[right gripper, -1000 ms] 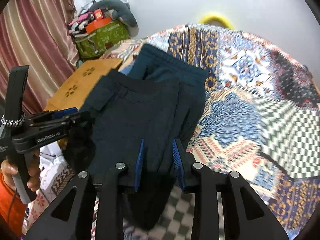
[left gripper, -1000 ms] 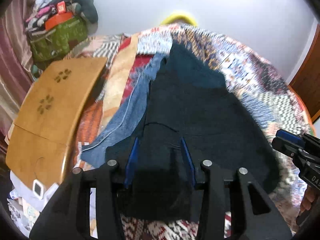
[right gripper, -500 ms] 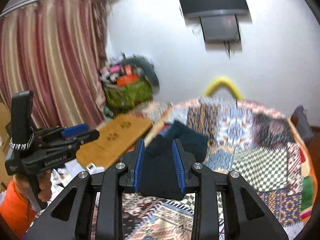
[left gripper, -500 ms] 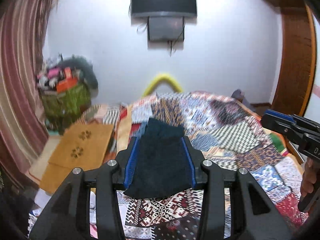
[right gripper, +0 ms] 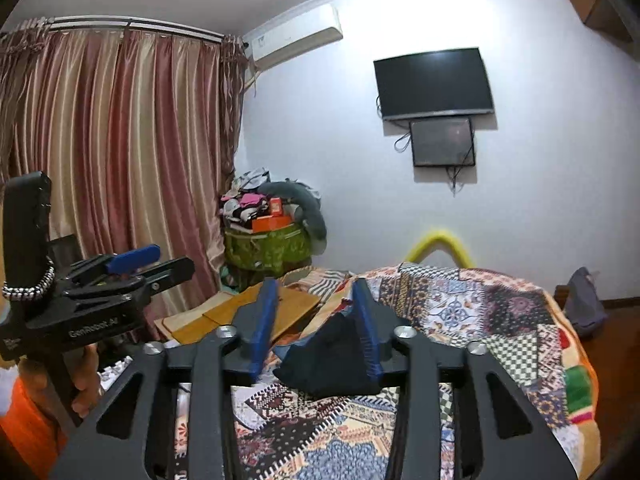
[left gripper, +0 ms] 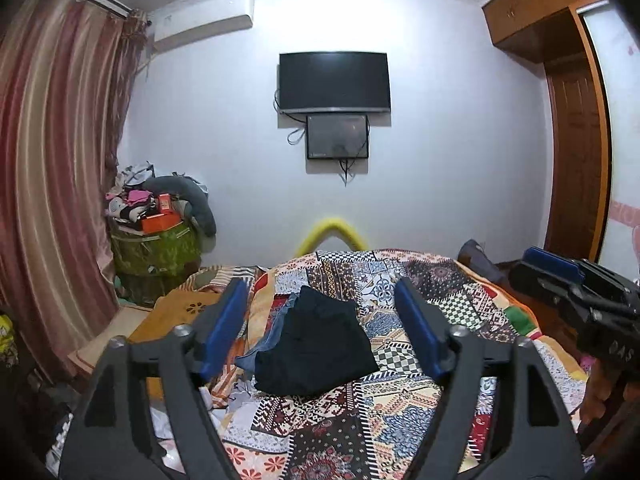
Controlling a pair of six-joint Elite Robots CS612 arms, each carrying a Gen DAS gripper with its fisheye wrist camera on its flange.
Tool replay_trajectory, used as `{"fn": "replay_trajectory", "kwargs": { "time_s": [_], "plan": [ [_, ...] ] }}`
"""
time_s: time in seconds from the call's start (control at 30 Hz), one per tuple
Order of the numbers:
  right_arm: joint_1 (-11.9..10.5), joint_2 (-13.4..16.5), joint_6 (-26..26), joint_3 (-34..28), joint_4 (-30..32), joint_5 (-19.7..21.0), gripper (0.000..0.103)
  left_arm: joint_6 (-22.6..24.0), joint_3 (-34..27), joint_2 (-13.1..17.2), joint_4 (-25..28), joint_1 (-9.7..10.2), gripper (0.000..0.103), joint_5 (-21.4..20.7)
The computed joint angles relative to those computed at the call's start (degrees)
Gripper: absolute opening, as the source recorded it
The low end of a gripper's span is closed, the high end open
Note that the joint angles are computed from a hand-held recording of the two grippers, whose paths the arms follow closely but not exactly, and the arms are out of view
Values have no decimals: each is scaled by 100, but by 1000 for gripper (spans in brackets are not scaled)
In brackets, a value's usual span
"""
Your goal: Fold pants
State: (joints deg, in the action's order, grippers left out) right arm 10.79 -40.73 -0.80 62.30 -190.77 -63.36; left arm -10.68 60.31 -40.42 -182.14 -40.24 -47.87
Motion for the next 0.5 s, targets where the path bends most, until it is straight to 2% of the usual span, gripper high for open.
{"fn": "replay_trajectory", "kwargs": {
  "time_s": [0.13,0.33,0.5],
  "plan": [
    [46,-48,-58,148,-293,-292,78,6,295,-120,-352,-83,98,121],
    [78,-98,165,286,-634,-572,103,22,552,-222,-607,-195,103,281],
    [91,-165,121,423,-703,-670,103,-11,655,-263,-729,-219,103,278]
  ]
}}
